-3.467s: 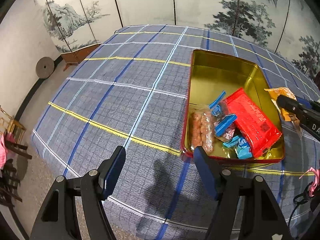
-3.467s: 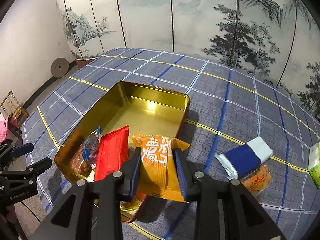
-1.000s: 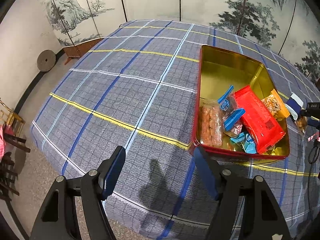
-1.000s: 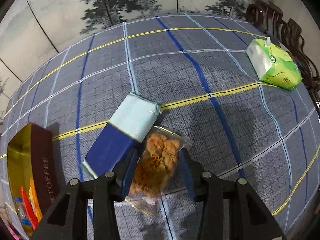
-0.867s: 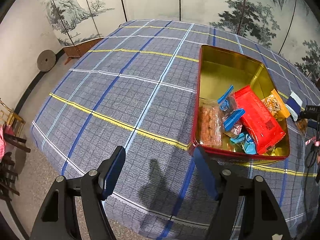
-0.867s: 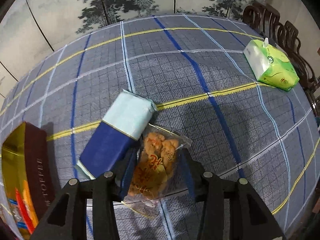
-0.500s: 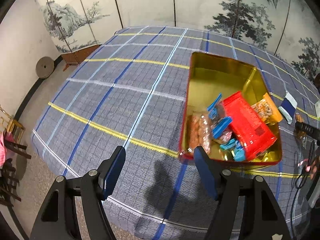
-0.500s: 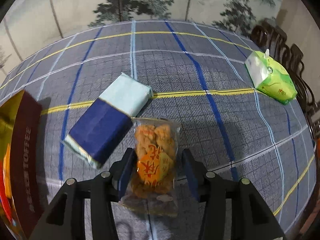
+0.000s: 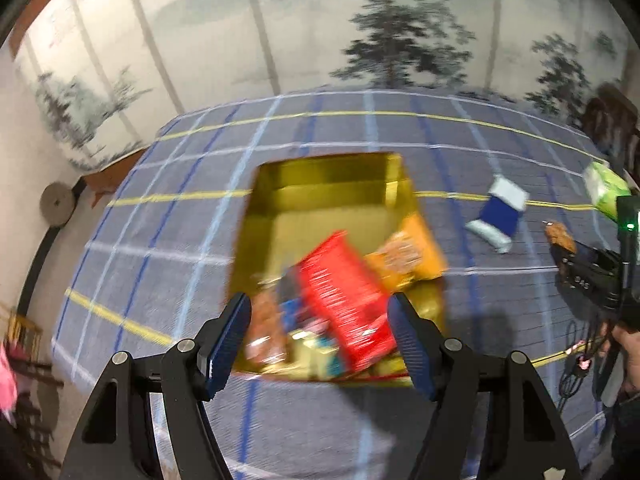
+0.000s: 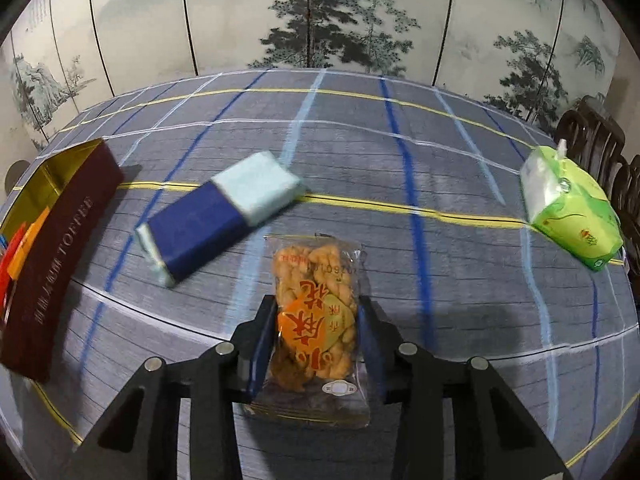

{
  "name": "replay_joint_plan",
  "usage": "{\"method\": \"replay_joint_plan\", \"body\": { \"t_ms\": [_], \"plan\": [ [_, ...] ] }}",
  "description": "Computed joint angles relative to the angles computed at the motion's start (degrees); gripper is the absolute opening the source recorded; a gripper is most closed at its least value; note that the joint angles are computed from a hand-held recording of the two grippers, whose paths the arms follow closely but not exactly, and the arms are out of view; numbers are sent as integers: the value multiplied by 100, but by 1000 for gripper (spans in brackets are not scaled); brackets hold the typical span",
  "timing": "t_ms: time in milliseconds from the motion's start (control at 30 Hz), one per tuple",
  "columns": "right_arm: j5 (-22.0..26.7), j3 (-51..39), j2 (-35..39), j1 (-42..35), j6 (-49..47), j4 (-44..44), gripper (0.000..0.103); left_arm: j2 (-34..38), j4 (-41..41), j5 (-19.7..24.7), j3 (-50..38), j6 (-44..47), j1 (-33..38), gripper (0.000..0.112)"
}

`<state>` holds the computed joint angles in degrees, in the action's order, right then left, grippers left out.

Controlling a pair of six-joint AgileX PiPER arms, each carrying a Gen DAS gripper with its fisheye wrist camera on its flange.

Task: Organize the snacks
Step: 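Grasp the blue-and-white tissue pack with the left gripper while the right holds the peanut bag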

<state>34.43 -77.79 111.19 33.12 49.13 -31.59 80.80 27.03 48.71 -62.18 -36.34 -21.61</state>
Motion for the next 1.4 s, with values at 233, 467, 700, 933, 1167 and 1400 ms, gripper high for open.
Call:
{"method": "replay_joint_plan", "body": {
  "t_ms": [233, 467, 700, 933, 1167, 1400],
  "plan": [
    [-544, 656, -343, -890, -362, -358, 40, 1116, 8, -66, -1104, 111, -786, 68],
    [-942, 769, -395, -1639, -1317, 5, 39, 2226, -536, 11, -2217, 689, -1003, 68],
    [-1301, 865, -406, -1918, -1883, 413, 40, 2952, -1112, -132, -2869, 1366, -896, 68],
    [-1496, 981, -457, -2031, -2235, 859, 40, 3720, -1564, 41, -3719, 2088, -769, 68],
    [-1516, 969, -453, -2082, -2425, 1042, 40, 4604, -1874, 508, -4903, 2604, -623, 68],
    [-1514, 968, -453, -2077, -2407, 1027, 41, 5139, -2006, 882, -5721, 2854, -636, 68]
  ]
}}
